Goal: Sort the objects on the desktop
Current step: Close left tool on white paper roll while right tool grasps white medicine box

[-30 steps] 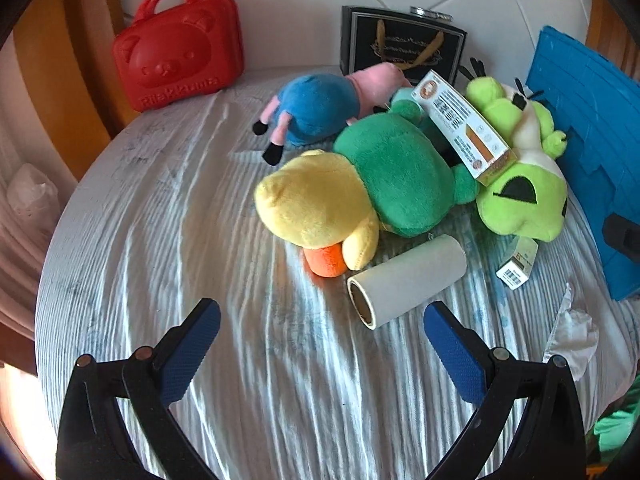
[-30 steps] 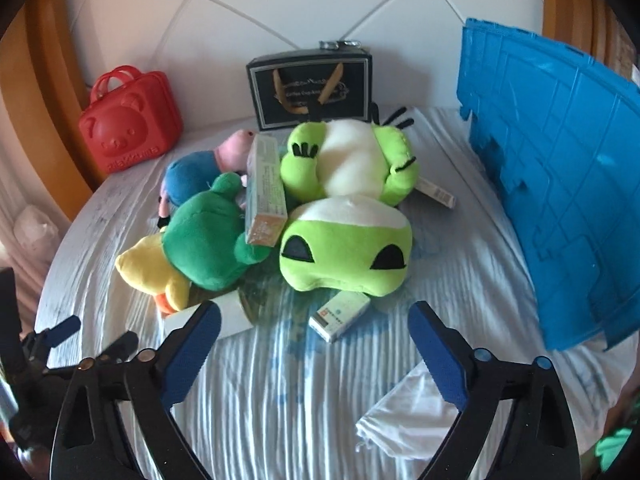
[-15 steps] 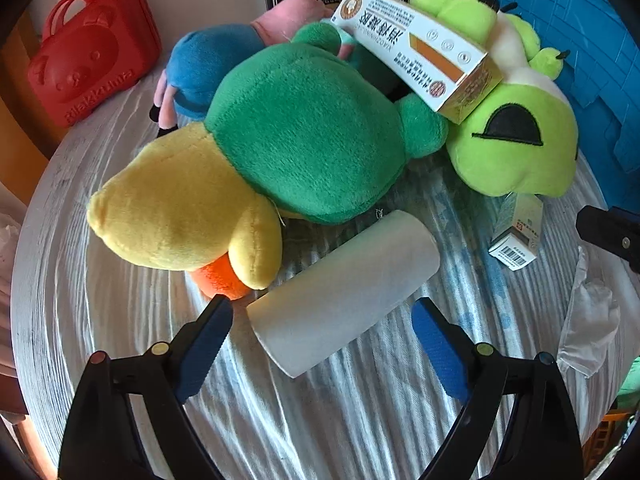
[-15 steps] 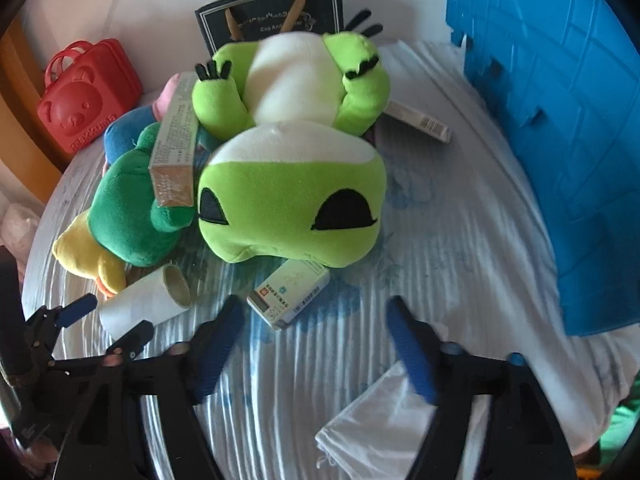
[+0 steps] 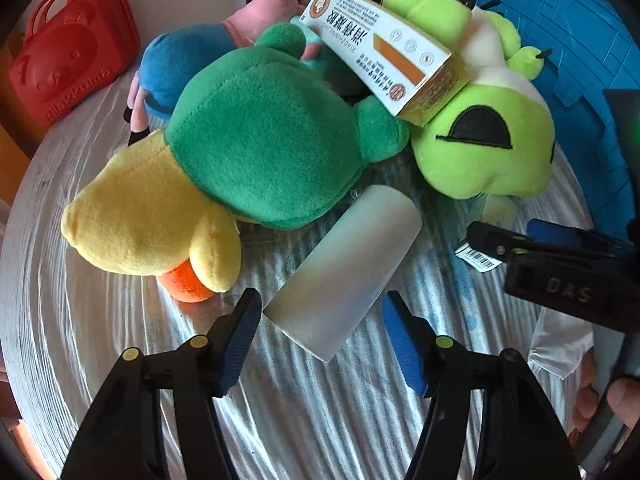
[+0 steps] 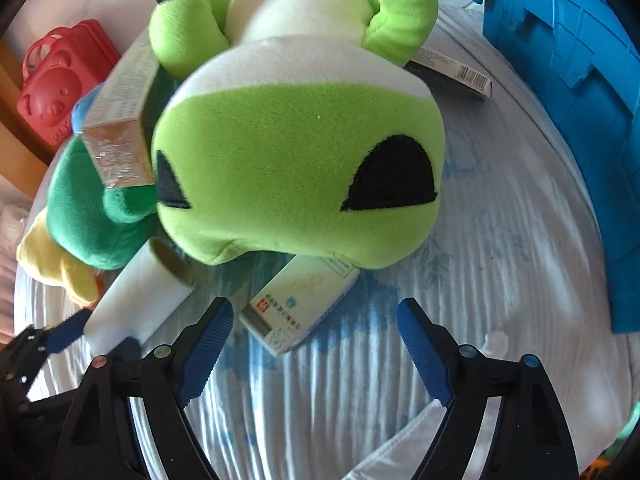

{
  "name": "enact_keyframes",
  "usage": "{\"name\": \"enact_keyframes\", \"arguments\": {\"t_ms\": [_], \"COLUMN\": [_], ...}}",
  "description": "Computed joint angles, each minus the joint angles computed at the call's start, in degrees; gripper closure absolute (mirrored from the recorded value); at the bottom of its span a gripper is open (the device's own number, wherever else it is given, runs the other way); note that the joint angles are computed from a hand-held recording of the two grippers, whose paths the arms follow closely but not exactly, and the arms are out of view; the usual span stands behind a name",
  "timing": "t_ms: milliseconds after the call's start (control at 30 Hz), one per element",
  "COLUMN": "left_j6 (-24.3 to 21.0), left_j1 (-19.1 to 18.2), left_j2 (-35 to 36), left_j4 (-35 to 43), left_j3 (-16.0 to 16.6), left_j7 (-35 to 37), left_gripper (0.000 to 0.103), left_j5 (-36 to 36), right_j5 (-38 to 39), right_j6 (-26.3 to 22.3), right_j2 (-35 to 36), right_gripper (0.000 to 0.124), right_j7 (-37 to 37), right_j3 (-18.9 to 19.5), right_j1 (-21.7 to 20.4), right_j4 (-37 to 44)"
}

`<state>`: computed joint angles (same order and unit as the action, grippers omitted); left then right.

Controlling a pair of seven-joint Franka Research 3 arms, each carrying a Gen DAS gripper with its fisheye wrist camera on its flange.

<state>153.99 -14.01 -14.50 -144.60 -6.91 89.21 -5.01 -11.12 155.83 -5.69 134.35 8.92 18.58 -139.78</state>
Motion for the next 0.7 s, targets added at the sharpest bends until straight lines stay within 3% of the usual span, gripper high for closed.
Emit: {"name": "enact_keyframes", "arguments": {"t_ms": [67,133,267,333,433,533,567,633,700], "left_j6": [-0.42,-0.44,-0.64,0.31,0.93,0.45,0.19,-0.27,-0.98], "left_j1": [0.07,0.65,0.84,1.25,1.08,1.01,1.08,0.85,0.34], "left_j2": [0.44,2.14,5.86,6.17,5.91,5.51,5.25,4.46,3.38], "left_j4": [1.02,2.39,4.59,4.32,4.07,4.17,4.11,3.72,3.10], "left_j3": [-0.39,-1.40,-2.24,-2.92,-3.08,-3.21,-3.31,-3.07,-2.48], "left_j7": [0.41,-0.53,-1.31,-3.09,-3.97,-5.38,-6.14,-6.42,-5.72], "left_gripper": [0.031,0.031,0.032,0.039,0.045,0.049,0.049,0.051,0.051], "left_j5": [1.06,3.55,4.36,5.94,5.90,6.16,6.55,6.10,4.49], "right_j5": [2.57,4.66,4.41,5.31,5.56,5.31,5.39,5.86,8.11], "right_j6": [-0.07,-0.75,-3.06,-3.29,-1.96,-0.89,-0.77,-1.23,-0.90], "right_j2": [0.91,1.12,-0.57,-1.64,-3.19,-2.74,-2.14,-1.32,-1.77], "right_gripper": [0.046,0.065,0.066,0.066,0.053,0.053,0.054,0.072,0.077], "right_j7": [-2.45,-4.30,-4.81,-5.37,-5.69,-6.24,-6.73,-7.90,-9.98], "right_j3": [-0.58,-0.91,-0.95,-1.07,-1.01,-0.73,-0.70,-0.72,-0.97], "right_j1": [0.34,0.62,0.35,0.03,-0.95,-1.60,-1.65,-1.42,-0.71], "right_j4": [0.39,0.52,-0.48,-1.36,-2.71,-2.31,-1.80,-1.03,-1.41]}}
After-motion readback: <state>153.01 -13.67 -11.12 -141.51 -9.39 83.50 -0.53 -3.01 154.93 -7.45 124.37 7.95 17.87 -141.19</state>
